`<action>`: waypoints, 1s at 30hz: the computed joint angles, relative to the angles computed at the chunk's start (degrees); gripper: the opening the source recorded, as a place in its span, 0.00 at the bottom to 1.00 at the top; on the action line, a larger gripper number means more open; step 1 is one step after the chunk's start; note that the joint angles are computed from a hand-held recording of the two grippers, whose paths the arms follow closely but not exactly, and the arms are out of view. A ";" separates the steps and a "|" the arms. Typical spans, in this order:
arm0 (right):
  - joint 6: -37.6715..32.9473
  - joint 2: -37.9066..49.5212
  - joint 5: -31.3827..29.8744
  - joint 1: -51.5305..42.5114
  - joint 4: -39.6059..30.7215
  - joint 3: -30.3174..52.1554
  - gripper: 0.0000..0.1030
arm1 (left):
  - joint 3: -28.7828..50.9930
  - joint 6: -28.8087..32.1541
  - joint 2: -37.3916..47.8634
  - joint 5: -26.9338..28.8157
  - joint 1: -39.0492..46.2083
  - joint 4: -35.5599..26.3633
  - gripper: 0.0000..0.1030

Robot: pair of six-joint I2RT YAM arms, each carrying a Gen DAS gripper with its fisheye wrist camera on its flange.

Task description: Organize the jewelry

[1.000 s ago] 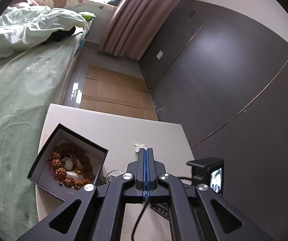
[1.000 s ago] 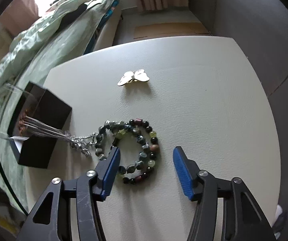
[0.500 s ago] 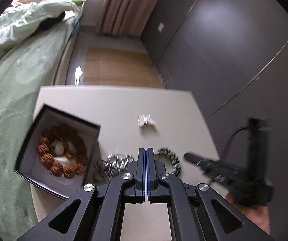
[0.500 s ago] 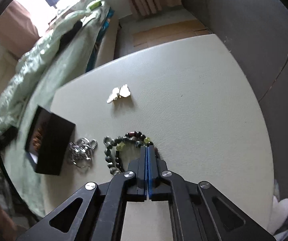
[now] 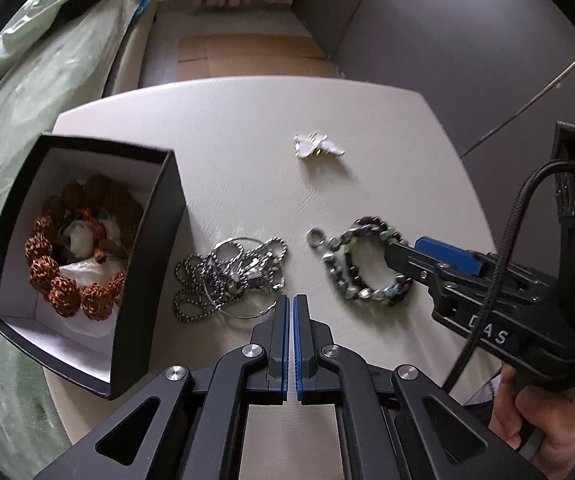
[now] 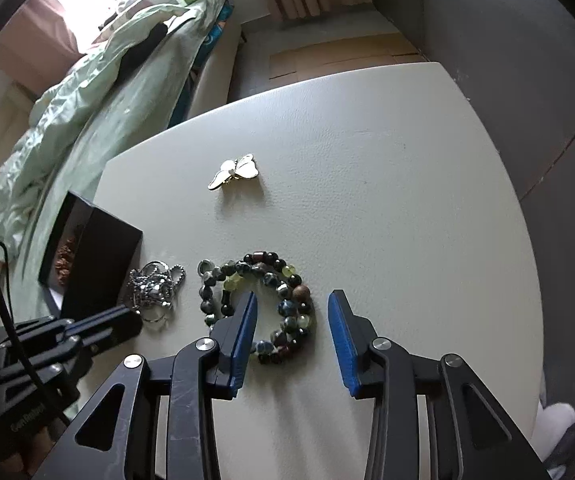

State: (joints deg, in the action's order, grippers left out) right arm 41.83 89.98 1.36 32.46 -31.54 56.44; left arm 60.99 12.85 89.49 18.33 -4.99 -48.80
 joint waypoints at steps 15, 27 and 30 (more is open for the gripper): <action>-1.51 -5.63 -0.13 -1.56 2.06 -2.78 0.02 | -2.47 1.56 -0.22 -1.61 -0.74 2.09 0.49; -0.60 -0.09 -6.63 -2.03 1.79 -0.88 0.14 | -3.07 1.91 0.92 -2.55 -1.81 3.65 0.28; -0.15 -1.53 -6.60 -2.26 2.32 -1.82 0.36 | -3.45 1.71 0.02 -4.02 -1.86 4.55 0.28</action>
